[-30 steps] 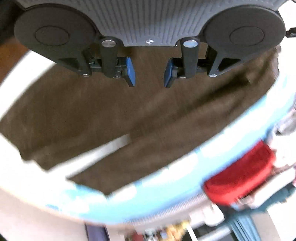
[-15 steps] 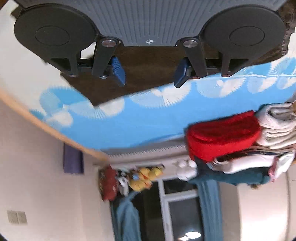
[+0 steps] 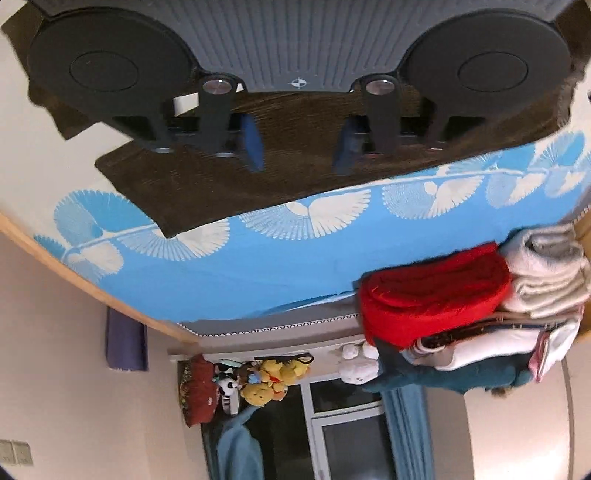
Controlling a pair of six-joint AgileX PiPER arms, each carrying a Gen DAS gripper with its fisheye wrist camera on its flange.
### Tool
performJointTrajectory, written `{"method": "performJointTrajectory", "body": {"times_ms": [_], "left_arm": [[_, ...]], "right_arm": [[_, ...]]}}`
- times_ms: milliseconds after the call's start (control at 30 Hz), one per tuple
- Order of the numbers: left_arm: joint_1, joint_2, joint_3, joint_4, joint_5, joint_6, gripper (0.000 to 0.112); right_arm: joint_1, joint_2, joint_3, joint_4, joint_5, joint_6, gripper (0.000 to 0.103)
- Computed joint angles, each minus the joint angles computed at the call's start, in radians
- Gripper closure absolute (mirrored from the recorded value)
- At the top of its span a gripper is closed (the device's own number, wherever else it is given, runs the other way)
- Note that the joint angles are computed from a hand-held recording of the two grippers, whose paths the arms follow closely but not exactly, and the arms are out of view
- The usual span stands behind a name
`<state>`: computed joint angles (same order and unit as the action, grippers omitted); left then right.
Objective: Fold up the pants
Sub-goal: 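Release both grippers and lift them away from the flattened pants, then grasp the grey striped waistband with the left gripper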
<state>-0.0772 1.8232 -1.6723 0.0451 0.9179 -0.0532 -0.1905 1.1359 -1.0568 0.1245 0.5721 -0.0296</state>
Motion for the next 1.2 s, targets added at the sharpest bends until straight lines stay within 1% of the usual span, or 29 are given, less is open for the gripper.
{"method": "performJointTrajectory", "body": {"times_ms": [33, 67, 100, 133, 200, 300, 333, 400, 467, 500, 567, 600, 633, 667, 700, 767, 833, 900, 967, 1033, 1100, 1133, 1167, 1200], "left_arm": [[0.016, 0.023, -0.024, -0.017, -0.032, -0.018, 0.106], [0.032, 0.039, -0.019, -0.028, -0.091, -0.042, 0.106], [0.04, 0.054, -0.023, -0.033, -0.112, -0.054, 0.106], [0.048, 0.081, -0.032, -0.034, -0.12, -0.07, 0.106], [0.053, 0.151, -0.105, -0.032, -0.081, -0.089, 0.106], [0.042, 0.205, -0.156, -0.005, -0.122, -0.062, 0.104], [0.043, 0.226, -0.182, -0.005, -0.124, -0.05, 0.104], [0.049, 0.285, -0.254, -0.024, -0.111, -0.031, 0.099], [0.048, 0.351, -0.334, -0.01, -0.086, -0.049, 0.087], [0.049, 0.387, -0.376, -0.003, -0.07, -0.06, 0.083], [0.053, 0.46, -0.473, -0.013, -0.023, -0.047, 0.065], [0.056, 0.497, -0.525, -0.024, 0.005, -0.03, 0.06], [0.058, 0.53, -0.572, -0.034, 0.035, -0.01, 0.049], [0.058, 0.572, -0.635, -0.043, 0.076, 0.016, 0.04], [0.057, 0.591, -0.658, -0.044, 0.086, 0.037, 0.038], [0.052, 0.606, -0.667, -0.033, 0.078, 0.07, 0.032], [0.051, 0.638, -0.71, -0.028, 0.101, 0.091, 0.032], [0.059, 0.667, -0.749, -0.055, 0.124, 0.114, 0.032], [0.062, 0.675, -0.749, -0.067, 0.117, 0.13, 0.032], [0.071, 0.689, -0.771, -0.094, 0.13, 0.147, 0.032], [0.081, 0.702, -0.799, -0.132, 0.153, 0.174, 0.04], [0.084, 0.707, -0.813, -0.154, 0.165, 0.193, 0.05], [0.084, 0.708, -0.818, -0.165, 0.17, 0.208, 0.064], [0.083, 0.701, -0.808, -0.176, 0.164, 0.229, 0.073]], "right_arm": [[-0.005, 0.004, -0.003, 0.017, 0.006, -0.018, 0.087], [-0.007, 0.011, -0.007, 0.025, 0.008, -0.026, 0.087], [-0.004, 0.017, -0.01, 0.019, 0.01, -0.022, 0.087], [-0.001, 0.025, -0.015, 0.015, 0.014, -0.022, 0.087], [0.008, 0.04, -0.023, 0.012, 0.017, -0.025, 0.087], [0.02, 0.059, -0.032, 0.011, 0.017, -0.043, 0.087], [0.025, 0.065, -0.033, 0.007, 0.015, -0.042, 0.087], [0.033, 0.075, -0.039, -0.001, 0.013, -0.031, 0.087], [0.045, 0.091, -0.049, -0.012, 0.017, -0.017, 0.087], [0.054, 0.1, -0.053, -0.026, 0.019, -0.006, 0.087], [0.075, 0.119, -0.06, -0.066, 0.021, 0.024, 0.087], [0.089, 0.131, -0.066, -0.092, 0.025, 0.045, 0.087], [0.097, 0.14, -0.071, -0.108, 0.027, 0.058, 0.087], [0.107, 0.151, -0.079, -0.126, 0.031, 0.074, 0.087], [0.115, 0.159, -0.083, -0.14, 0.033, 0.089, 0.087], [0.126, 0.177, -0.094, -0.165, 0.041, 0.112, 0.087], [0.13, 0.188, -0.1, -0.176, 0.044, 0.12, 0.087], [0.142, 0.196, -0.102, -0.204, 0.044, 0.146, 0.087], [0.143, 0.204, -0.11, -0.208, 0.052, 0.145, 0.087], [0.152, 0.208, -0.112, -0.226, 0.055, 0.158, 0.087], [0.157, 0.211, -0.113, -0.239, 0.061, 0.166, 0.087], [0.159, 0.212, -0.111, -0.244, 0.063, 0.168, 0.087], [0.16, 0.212, -0.112, -0.248, 0.065, 0.167, 0.087], [0.163, 0.212, -0.111, -0.258, 0.067, 0.173, 0.087]]}}
